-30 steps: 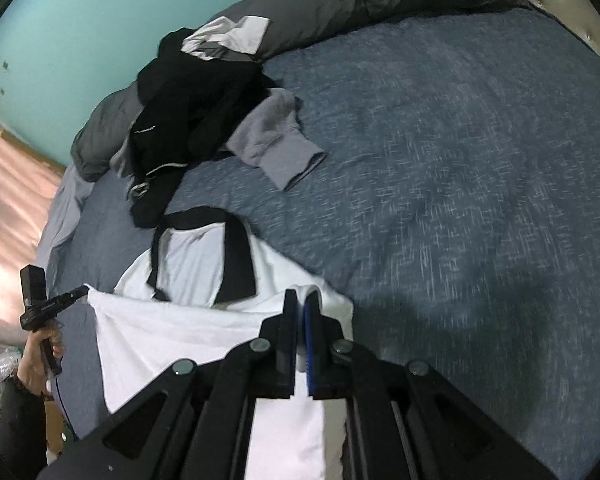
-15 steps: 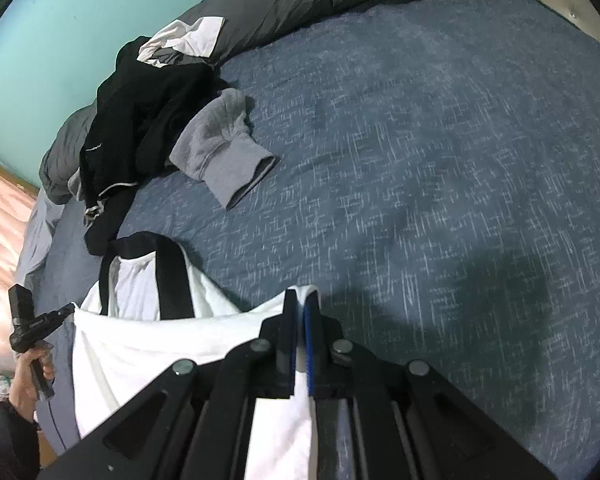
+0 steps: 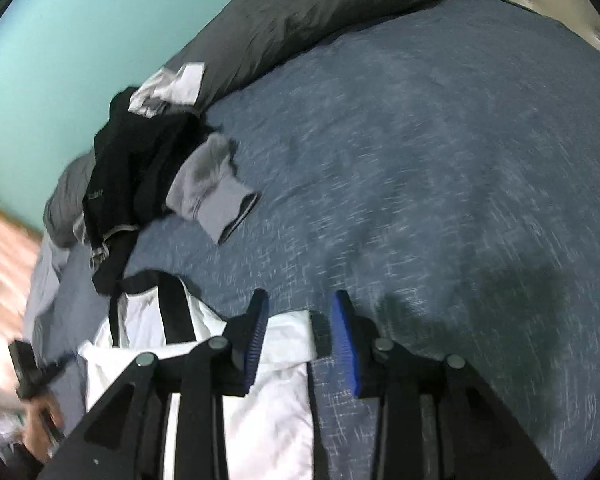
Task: Fold clothes
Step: 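Lay the hem onto the shirt body near the collar with both grippers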
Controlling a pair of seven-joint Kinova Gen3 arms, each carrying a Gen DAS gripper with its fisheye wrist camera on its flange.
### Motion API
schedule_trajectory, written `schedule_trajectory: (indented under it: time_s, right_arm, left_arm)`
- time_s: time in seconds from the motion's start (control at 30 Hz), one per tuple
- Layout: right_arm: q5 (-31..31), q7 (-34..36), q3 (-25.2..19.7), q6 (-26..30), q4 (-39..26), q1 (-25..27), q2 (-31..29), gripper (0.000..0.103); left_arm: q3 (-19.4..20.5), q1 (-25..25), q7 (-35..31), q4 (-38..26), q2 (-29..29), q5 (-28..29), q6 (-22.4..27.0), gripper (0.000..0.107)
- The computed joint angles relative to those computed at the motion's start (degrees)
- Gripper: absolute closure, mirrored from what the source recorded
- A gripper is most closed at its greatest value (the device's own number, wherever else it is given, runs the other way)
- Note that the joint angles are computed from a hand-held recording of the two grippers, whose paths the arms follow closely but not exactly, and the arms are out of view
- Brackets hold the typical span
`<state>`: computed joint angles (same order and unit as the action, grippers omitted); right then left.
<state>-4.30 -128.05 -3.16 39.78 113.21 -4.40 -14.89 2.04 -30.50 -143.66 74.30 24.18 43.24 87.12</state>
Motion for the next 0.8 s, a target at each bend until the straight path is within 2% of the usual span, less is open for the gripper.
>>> schedule_trajectory:
  time_s: [0.1,0.17,0.37,0.53,0.67,0.8]
  right_arm:
    - [1.8,2.8,-1.8,1.7,-1.2,-1.7,-0.5,0.069]
    - [4.1,3.7,-4.6,2.5,-1.8,-3.1,0.0,0.069]
    - [10.1,5.5,-9.7,6.0,-5.3,-9.1,6.6,0.070]
    - [16.8,1.7,-10.0,10.7,-8.4,-13.8,13.2,0.071]
    - [21.8,-3.7,-8.3,8.7,-7.9,-16.0,13.9,0.071]
    - [25.6,-8.1,-6.6,7.6,-8.8,-16.0,15.1,0.073]
  left_arm:
    - [0.1,1.3,-5.2,3.4,-2.6,-2.7,-1.1,0.084]
    - [-0.3,3.0,-7.4,5.7,-4.0,-4.9,-2.8,0.084]
    - [-0.9,6.5,-8.0,7.8,-4.1,-7.1,-7.2,0.084]
    - [-0.7,7.4,-7.6,7.8,-3.7,-7.1,-10.1,0.084]
    - [-0.6,7.2,-5.3,6.8,-2.7,-5.7,-12.1,0.084]
    - [0.2,7.4,-4.1,5.4,-1.9,-4.9,-14.8,0.084]
